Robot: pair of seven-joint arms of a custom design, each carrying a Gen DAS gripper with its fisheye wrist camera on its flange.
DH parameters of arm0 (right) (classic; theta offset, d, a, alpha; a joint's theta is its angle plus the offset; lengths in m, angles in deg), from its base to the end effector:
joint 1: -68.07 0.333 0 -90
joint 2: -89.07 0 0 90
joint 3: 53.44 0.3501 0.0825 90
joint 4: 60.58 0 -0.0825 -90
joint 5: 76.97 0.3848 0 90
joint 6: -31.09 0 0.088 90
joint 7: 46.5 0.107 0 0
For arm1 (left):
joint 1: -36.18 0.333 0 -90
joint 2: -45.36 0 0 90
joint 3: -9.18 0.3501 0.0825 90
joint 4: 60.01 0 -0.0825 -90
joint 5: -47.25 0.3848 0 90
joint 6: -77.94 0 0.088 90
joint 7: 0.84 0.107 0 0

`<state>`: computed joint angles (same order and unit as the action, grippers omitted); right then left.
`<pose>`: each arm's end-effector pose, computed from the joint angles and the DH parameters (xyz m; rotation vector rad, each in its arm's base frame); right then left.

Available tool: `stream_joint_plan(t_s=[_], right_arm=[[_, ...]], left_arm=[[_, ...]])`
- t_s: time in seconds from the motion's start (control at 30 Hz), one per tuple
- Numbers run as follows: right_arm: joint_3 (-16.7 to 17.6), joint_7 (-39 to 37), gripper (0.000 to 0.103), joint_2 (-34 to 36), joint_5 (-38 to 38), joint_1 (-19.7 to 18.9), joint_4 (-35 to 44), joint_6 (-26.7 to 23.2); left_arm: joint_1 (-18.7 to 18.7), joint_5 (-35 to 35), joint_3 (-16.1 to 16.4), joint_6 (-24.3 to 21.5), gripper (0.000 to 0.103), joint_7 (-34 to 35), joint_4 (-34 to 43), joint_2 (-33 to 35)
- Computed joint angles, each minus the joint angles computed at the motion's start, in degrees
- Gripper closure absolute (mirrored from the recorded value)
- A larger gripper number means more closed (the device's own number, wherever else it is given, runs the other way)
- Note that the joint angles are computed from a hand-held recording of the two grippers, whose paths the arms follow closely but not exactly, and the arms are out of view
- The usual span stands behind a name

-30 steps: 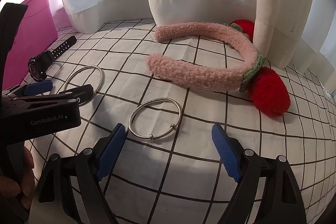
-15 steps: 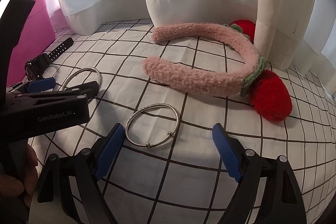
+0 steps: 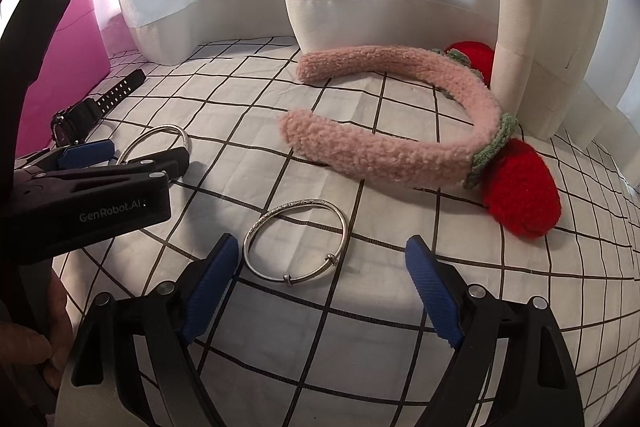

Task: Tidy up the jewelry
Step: 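Grasp the large silver ring with the left tool while the right tool grasps the bangle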

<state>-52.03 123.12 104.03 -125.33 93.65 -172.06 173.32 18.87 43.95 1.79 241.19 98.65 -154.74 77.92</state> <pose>0.5708 0.2930 0.4077 -1.5947 2.1790 -0.7654 0.6882 -0.2928 0.3837 -1.3859 2.3476 -0.7872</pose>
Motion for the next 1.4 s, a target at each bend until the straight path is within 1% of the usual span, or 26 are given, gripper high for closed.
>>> stream_joint_plan(t_s=[0.03,0.07,0.13,0.17,0.2,0.23,0.33,0.43,0.6,0.7,0.87,1.03,1.13,1.23,1.4], right_arm=[[0.03,-0.22,0.025,0.03,-0.26,0.06,0.04,0.15],[0.05,-0.44,0.031,0.00,-0.61,0.13,0.00,0.48],[0.08,-0.82,0.046,0.05,-1.33,0.32,0.10,0.96],[0.09,-0.83,0.050,0.08,-1.68,0.49,0.16,1.02],[0.09,-0.90,0.052,0.11,-1.88,0.66,0.28,0.63],[0.03,-0.63,0.052,-0.04,-2.08,0.61,-0.04,1.20],[-0.21,0.73,0.052,-0.77,-3.09,0.43,-1.29,3.35],[-0.35,2.99,0.052,-1.58,-5.99,0.93,-2.04,3.55],[0.09,4.04,0.053,-2.85,-7.46,0.49,-3.05,3.72],[0.52,3.31,0.053,-3.78,-7.53,0.05,-3.38,3.41],[1.31,-0.45,0.053,-5.12,-6.31,-0.80,-3.40,2.87],[2.05,-5.08,0.053,-6.75,-5.10,-1.25,-2.74,1.77],[2.43,-8.46,0.053,-7.61,-4.29,-1.60,-1.75,1.52],[2.79,-11.61,0.053,-8.46,-3.80,-1.83,-0.48,1.63],[3.21,-17.92,0.053,-8.68,-2.47,-2.19,2.97,3.00]], left_arm=[[0.16,-0.11,-0.11,0.58,0.025,0.08,-0.58,-0.27],[0.35,-0.18,-0.27,1.28,0.032,0.34,-1.20,-0.58],[1.27,-0.86,-1.26,1.99,0.032,1.57,-2.27,-1.12],[1.75,-1.39,-1.81,2.27,0.032,2.17,-2.72,-1.36],[2.30,-2.05,-2.46,2.44,0.032,2.86,-3.06,-1.55],[3.14,-2.93,-3.31,2.67,0.032,3.80,-3.54,-1.81],[4.36,-4.99,-4.26,3.85,0.032,5.35,-5.51,-3.06],[3.96,-5.58,-3.96,4.40,0.032,5.83,-6.29,-3.84],[4.81,-7.55,-4.93,5.03,0.032,7.27,-7.98,-5.66],[5.00,-8.56,-5.08,5.04,0.032,7.48,-8.54,-6.65],[4.70,-9.47,-4.77,4.85,0.032,6.76,-9.95,-8.77],[3.95,-9.26,-3.76,5.23,0.032,4.64,-12.11,-11.60],[3.83,-9.09,-3.22,5.28,0.032,2.87,-12.92,-13.36],[3.36,-7.97,-2.04,5.49,0.032,0.32,-13.61,-15.47],[3.44,-5.56,-0.39,4.57,0.032,-4.83,-14.32,-19.23]])
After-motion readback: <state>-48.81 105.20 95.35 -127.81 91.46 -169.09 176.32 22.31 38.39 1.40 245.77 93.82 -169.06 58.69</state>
